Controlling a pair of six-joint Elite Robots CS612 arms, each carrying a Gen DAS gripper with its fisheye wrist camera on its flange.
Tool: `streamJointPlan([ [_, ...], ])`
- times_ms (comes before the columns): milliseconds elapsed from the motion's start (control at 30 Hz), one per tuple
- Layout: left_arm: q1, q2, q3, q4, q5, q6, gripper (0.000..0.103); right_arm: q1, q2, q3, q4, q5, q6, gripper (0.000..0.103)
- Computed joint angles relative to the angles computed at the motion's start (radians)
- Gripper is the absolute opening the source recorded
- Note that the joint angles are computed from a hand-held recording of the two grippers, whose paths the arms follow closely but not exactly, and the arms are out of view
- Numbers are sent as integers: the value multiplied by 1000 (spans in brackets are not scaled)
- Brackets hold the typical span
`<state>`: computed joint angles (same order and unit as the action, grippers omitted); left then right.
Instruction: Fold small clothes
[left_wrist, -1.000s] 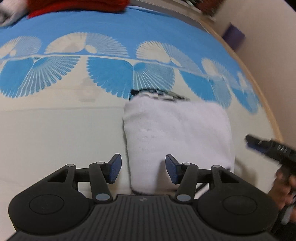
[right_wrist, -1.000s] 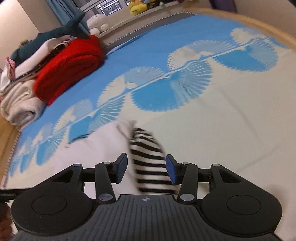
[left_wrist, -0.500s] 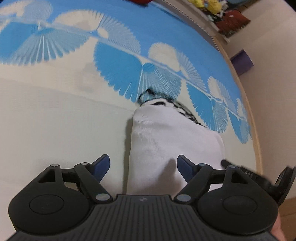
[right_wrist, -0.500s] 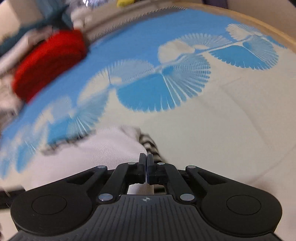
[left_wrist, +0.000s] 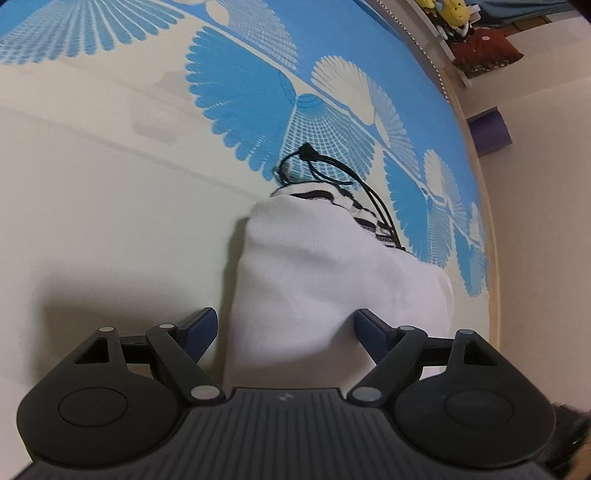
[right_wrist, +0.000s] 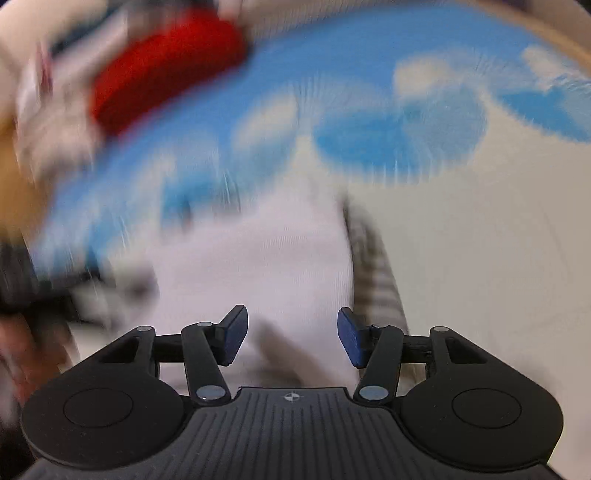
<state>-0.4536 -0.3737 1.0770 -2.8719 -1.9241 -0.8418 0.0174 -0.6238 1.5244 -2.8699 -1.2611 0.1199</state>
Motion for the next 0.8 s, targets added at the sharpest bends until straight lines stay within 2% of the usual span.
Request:
streamJointPlan([
  [33,-1,10,-14,6,-9,1,86,16,3,-11,68,-79,-55,59],
  [67,-2,17,-24,8,-16,3,86,23,5,-17,94,-116,-73,62],
  [133,-7,23,-33,6,-8,8,86,22,7,-16,77,-114,-52,62],
  [200,-14,18,-26,-1,17,32,76,24,7,-15,75,-115,-36,58],
  [233,-17,12,-22,-2,26,46,62,25,7,-14,74,-112,-36,55],
  [267,-18,4,-13,-9,36,57,47,27,8,-13,69,-106,-36,42],
  [300,-18,-1,-11,-15,41,64,44,29,9,-14,66,-88,-41,26],
  [367,-20,-23,11,-34,68,91,40,42,13,-17,36,-101,-57,16],
  [433,-27,-52,42,-62,138,160,40,59,17,-20,-1,-126,-74,13],
  [500,-31,-76,72,-96,218,211,39,69,23,-28,-44,-121,-49,11],
  [633,-27,-112,128,-186,358,256,40,97,49,-56,-169,-108,-9,11],
  [700,-26,-122,147,-225,429,258,45,112,62,-75,-213,-103,2,10],
  [733,-28,-127,156,-239,476,250,53,120,69,-86,-223,-104,3,10],
  [800,-38,-139,180,-264,601,246,59,138,82,-115,-195,-128,-8,10],
])
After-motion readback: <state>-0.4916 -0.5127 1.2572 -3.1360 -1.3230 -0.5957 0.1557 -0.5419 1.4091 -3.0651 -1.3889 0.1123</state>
